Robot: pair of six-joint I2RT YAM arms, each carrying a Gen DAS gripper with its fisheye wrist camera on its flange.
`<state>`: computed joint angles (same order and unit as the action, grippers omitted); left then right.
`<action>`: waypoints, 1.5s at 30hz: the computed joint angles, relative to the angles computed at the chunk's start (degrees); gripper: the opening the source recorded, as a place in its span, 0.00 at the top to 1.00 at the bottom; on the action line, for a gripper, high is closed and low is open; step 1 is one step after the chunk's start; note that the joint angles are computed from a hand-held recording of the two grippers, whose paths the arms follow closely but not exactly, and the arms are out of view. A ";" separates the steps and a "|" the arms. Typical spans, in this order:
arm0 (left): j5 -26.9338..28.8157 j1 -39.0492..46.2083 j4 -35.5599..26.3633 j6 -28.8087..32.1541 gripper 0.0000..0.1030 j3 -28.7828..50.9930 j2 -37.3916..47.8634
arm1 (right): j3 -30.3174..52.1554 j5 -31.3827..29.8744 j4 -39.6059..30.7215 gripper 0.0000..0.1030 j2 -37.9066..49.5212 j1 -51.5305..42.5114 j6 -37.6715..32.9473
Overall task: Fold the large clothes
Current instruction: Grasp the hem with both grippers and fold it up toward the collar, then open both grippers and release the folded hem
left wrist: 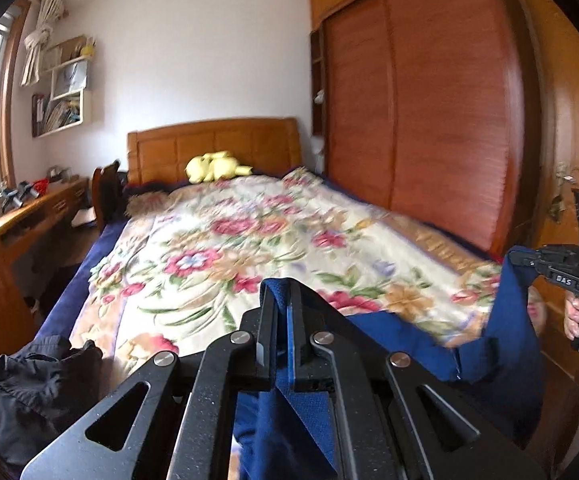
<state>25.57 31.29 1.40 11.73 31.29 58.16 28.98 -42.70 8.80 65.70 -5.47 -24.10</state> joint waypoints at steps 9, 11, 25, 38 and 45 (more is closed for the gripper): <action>-11.53 -6.32 12.75 -4.20 0.97 10.51 26.01 | 11.41 22.28 19.16 0.98 27.42 15.85 11.10; -11.68 -7.26 13.93 -4.85 0.95 10.10 28.47 | 13.10 23.96 20.75 0.97 32.31 17.30 10.59; -11.91 -9.62 28.91 -4.39 0.58 -0.34 34.57 | 20.48 30.33 21.31 0.57 42.27 23.51 5.78; -1.77 -0.72 40.63 -1.40 0.34 -5.69 43.98 | 17.35 36.63 18.66 0.44 38.74 31.78 5.67; 0.86 5.17 41.66 1.71 0.34 -3.48 49.79 | 20.80 38.03 13.31 0.41 39.66 37.14 6.74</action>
<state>26.42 36.46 43.05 13.44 27.81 107.95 49.78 -4.67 22.11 105.36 31.68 -17.36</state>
